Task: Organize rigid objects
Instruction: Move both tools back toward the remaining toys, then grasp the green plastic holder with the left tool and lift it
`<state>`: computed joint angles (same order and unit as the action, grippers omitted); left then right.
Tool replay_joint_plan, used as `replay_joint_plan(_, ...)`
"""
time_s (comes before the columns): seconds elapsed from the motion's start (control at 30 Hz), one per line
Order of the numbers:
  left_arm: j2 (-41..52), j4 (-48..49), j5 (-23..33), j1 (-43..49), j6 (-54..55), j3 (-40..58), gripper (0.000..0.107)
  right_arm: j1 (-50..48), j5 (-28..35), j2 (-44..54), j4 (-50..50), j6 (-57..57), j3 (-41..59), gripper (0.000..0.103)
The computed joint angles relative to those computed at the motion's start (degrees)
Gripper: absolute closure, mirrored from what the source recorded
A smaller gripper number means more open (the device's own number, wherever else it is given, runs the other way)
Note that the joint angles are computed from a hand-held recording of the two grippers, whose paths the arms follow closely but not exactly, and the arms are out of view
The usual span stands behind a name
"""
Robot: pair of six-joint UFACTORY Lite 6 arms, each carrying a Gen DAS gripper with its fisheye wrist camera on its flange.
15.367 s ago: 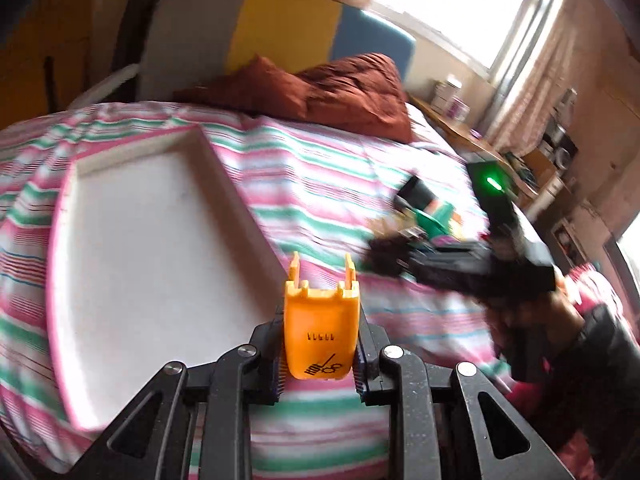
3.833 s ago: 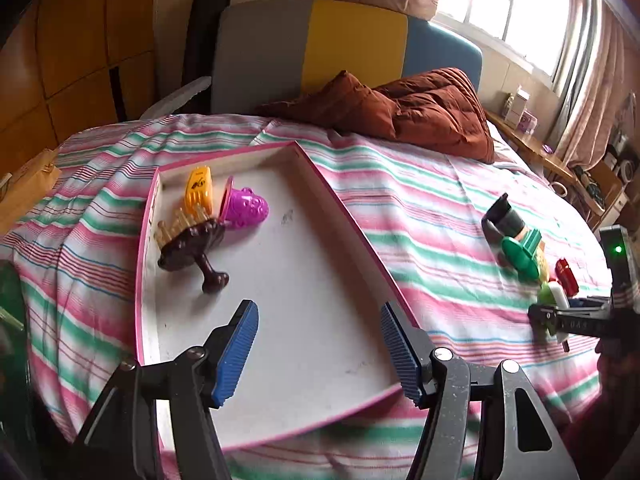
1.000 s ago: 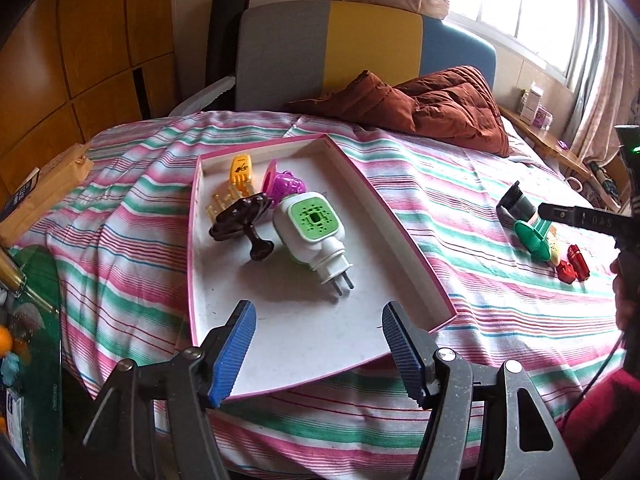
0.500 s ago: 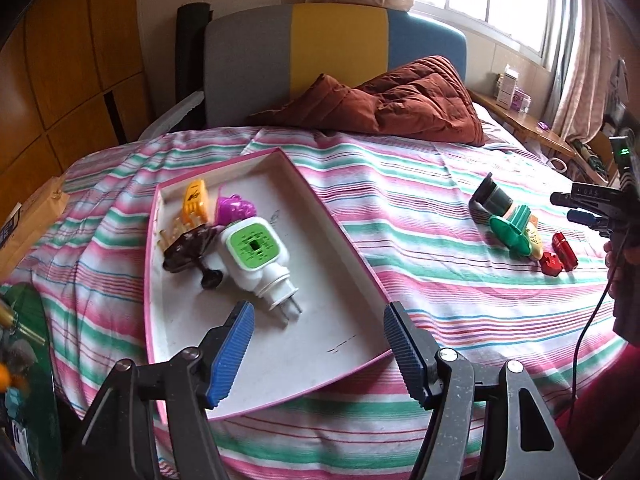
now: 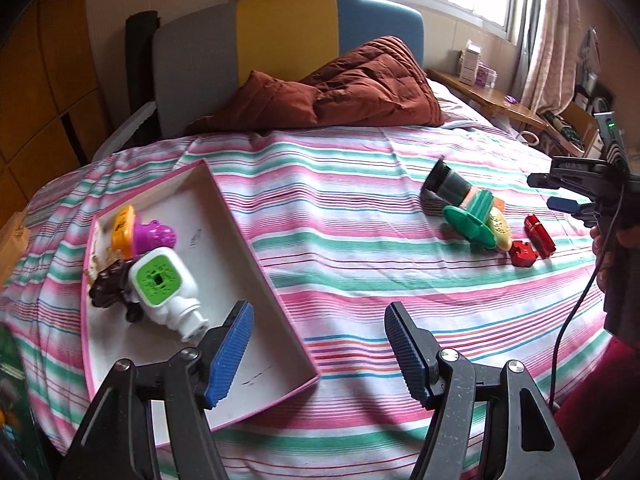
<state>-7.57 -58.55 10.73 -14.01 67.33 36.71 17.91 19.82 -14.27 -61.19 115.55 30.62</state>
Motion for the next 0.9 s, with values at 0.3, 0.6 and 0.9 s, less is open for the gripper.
replay_joint_plan(0.3, 11.0, 1.1, -0.7, -9.7, -4.0, 9.8, 0.038, -3.6, -3.6, -2.6, 2.0, -0.5, -2.4, 0.049)
replay_joint_plan(0.6, 26.3, 3.7, 1.7, -17.0, -5.1, 28.5, 0.038, -4.0, -3.8, -3.7, 2.4, -0.7, -2.9, 0.049)
replay_joint_plan(0.9, 44.1, 25.9, 6.2, -22.5, -24.0, 50.0, 0.042, -11.5, -7.3, -11.8, 5.8, -0.2, -9.2, 0.049)
